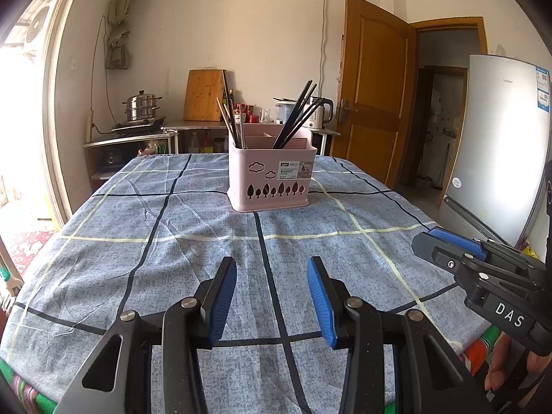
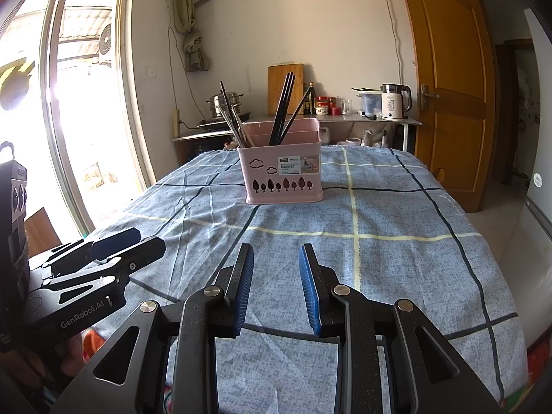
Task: Organize utensils
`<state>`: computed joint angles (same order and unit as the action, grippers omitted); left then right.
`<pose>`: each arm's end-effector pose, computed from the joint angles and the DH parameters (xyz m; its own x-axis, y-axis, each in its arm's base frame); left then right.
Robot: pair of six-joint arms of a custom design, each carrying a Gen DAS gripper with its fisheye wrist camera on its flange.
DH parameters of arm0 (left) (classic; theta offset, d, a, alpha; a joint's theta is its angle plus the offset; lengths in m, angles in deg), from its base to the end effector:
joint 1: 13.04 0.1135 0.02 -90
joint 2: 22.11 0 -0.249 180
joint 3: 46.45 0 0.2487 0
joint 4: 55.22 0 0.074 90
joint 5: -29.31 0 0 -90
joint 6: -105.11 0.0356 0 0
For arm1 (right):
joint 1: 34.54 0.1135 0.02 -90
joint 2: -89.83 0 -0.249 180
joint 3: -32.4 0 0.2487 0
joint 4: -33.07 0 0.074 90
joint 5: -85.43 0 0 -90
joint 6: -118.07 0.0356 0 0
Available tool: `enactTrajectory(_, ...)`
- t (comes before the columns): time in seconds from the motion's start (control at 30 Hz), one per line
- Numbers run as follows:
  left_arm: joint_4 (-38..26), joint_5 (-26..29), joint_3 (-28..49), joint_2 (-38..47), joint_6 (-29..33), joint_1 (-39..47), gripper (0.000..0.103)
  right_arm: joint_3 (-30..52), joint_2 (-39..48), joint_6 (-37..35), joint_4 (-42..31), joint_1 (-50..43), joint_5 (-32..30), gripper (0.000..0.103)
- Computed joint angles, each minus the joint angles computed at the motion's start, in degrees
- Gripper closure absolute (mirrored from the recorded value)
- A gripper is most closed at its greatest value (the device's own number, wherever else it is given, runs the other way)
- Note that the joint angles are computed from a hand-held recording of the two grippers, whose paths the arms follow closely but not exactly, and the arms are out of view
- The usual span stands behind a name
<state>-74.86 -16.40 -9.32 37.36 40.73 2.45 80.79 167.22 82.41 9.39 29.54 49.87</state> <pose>0.1970 0.0288 0.1669 -0.4476 0.1971 -0.8723 0.5574 0.8242 -0.0997 0.1312 0.2037 0.1606 -0.4525 0.1500 -0.8791 0.1032 0.9879 0.1154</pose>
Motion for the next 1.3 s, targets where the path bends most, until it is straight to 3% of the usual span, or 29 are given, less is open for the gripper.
enactTrajectory(1.3,-2.25,-0.22,-0.44,-1.13,5.15,1.02,0.061,0.33,0.14,0.73,-1.33,0.21,-0.52,0.075)
